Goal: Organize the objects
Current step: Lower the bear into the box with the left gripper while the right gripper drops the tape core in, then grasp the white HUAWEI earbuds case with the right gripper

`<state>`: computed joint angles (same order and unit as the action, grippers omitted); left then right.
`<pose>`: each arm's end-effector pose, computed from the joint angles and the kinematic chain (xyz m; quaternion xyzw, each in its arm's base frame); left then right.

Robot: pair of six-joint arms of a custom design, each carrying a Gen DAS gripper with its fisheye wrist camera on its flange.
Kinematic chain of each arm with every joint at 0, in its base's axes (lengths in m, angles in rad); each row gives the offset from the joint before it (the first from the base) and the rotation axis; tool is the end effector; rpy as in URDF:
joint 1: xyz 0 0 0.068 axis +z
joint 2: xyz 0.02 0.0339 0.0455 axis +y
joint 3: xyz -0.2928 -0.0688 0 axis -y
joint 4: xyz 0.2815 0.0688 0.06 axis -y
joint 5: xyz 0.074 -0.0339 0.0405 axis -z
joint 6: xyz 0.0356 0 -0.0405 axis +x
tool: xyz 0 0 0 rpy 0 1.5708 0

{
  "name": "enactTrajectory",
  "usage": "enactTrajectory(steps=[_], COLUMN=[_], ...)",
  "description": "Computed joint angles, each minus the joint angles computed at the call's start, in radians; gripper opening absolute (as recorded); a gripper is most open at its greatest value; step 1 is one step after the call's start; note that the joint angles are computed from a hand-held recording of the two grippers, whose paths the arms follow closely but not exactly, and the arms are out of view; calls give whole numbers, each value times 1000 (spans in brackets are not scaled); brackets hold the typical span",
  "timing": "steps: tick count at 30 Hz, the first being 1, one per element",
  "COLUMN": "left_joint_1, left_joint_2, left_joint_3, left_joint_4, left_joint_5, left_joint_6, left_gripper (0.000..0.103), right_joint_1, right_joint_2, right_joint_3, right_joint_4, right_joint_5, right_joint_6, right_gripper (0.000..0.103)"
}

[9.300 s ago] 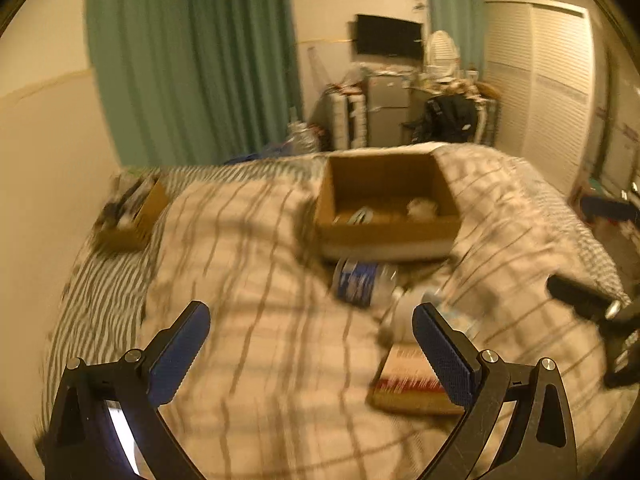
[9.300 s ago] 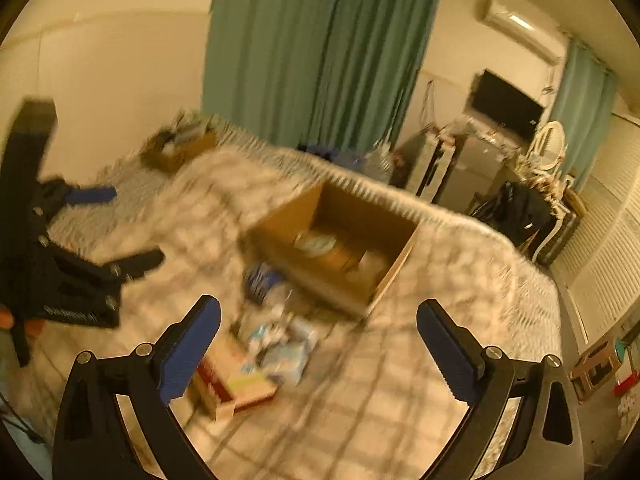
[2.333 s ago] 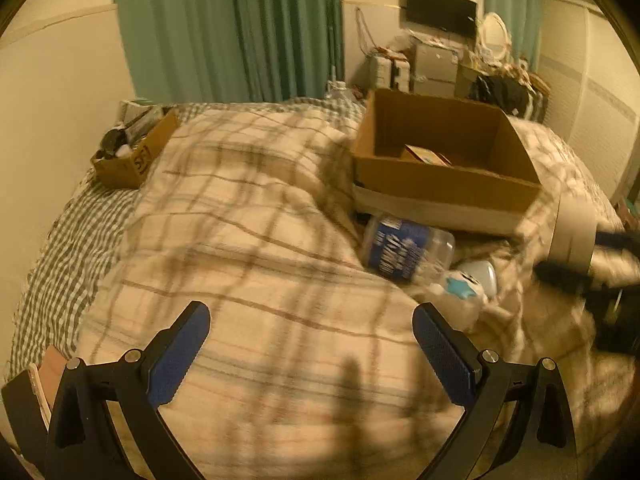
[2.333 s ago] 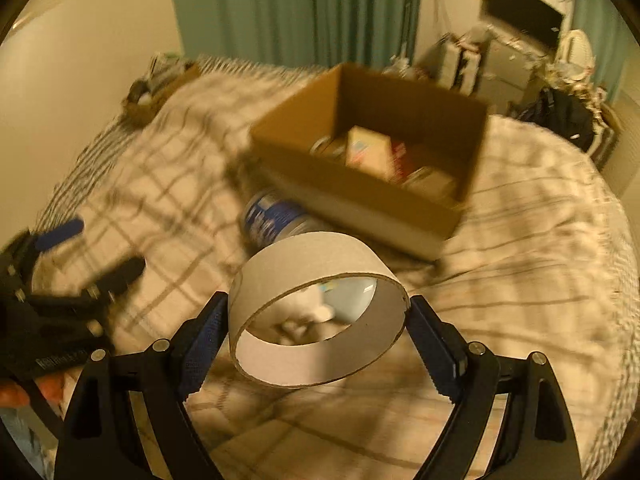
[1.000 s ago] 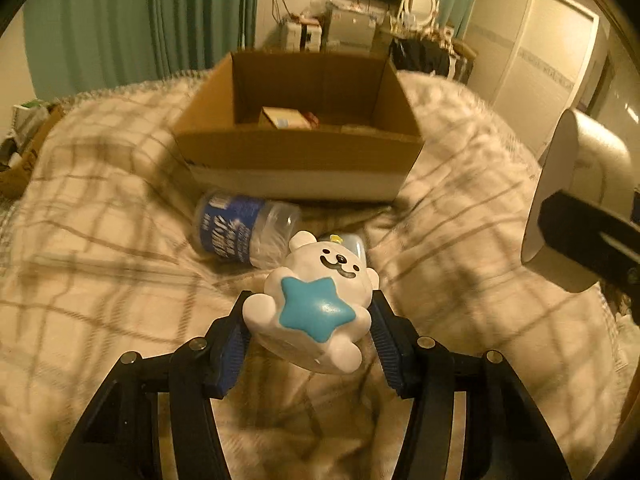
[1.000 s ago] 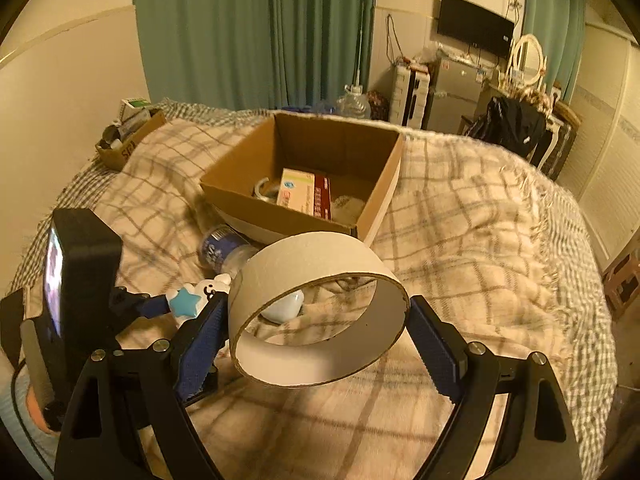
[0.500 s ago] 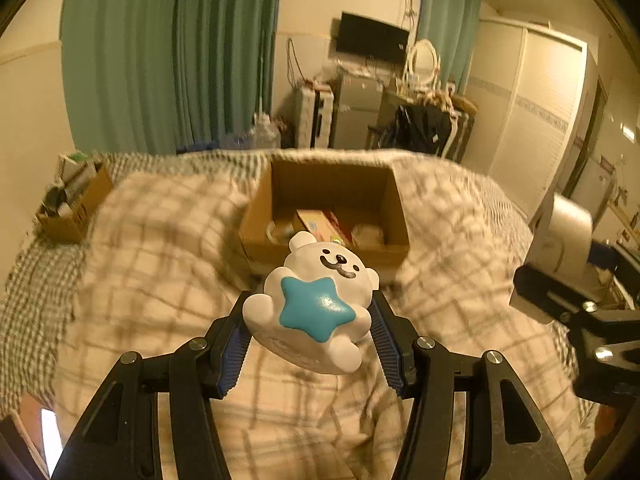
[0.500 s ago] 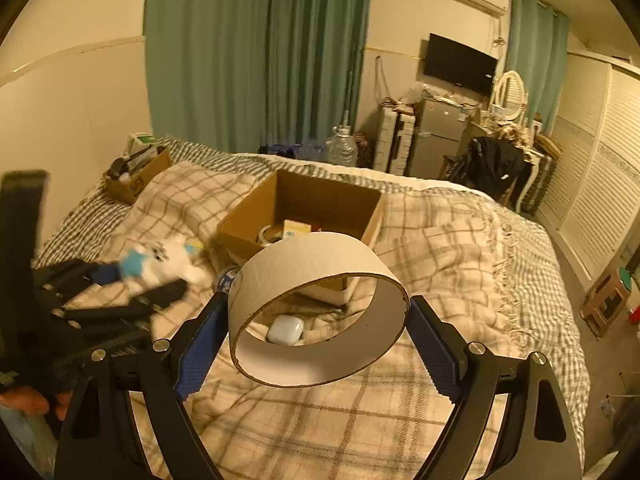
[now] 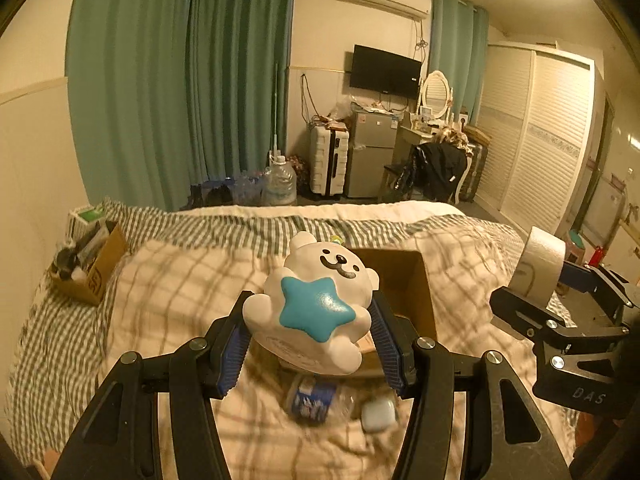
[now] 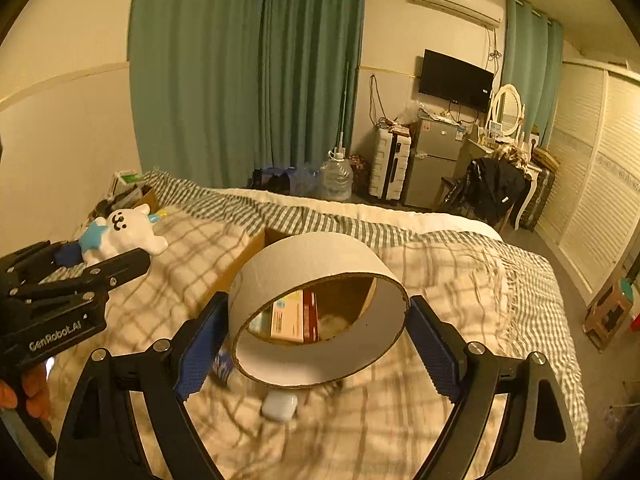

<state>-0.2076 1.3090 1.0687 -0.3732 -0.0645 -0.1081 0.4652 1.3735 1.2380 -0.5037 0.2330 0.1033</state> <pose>0.3150 -0.0640 0.3245 0.0293 0.8868 -0.0441 0.4591 0.3047 0.1438 0.3572 -0.1083 0.8823 0.0254 0.4573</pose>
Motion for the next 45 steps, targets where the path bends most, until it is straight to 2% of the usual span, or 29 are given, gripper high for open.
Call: enactTrajectory(steps=[7, 14, 18, 21, 24, 25, 26, 28, 33, 45], left_joint_1=[24, 14, 3, 11, 19, 17, 15, 15, 31, 65], left_joint_2=[245, 456, 546, 591, 608, 605, 590, 537, 418, 48], left_joint_3=[132, 215, 247, 255, 259, 253, 233, 170, 126, -24], left_joint_4=[57, 102, 140, 172, 170, 176, 197, 265, 202, 4], left_joint_5=[14, 30, 27, 64, 91, 85, 64, 30, 29, 18], left_joint_6=[25, 56, 68, 56, 63, 63, 59, 50, 66, 82], left_gripper=[57, 57, 57, 57, 63, 77, 94, 102, 102, 103], right_joint_1=[-78, -142, -169, -182, -195, -198, -202, -197, -188, -37], right_joint_2=[235, 428, 493, 517, 522, 517, 521, 488, 375, -57], right_joint_3=[156, 256, 269, 245, 229, 223, 232, 202, 162, -11], right_joint_4=[34, 61, 87, 144, 191, 201, 195, 222, 169, -8], right_joint_5=[-81, -140, -169, -203, -254, -277, -286, -265, -210, -5], right_joint_6=[-21, -34, -43, -25, -1, 9, 9, 16, 26, -46], right_gripper=[87, 86, 86, 87, 88, 89, 95, 99, 100, 100])
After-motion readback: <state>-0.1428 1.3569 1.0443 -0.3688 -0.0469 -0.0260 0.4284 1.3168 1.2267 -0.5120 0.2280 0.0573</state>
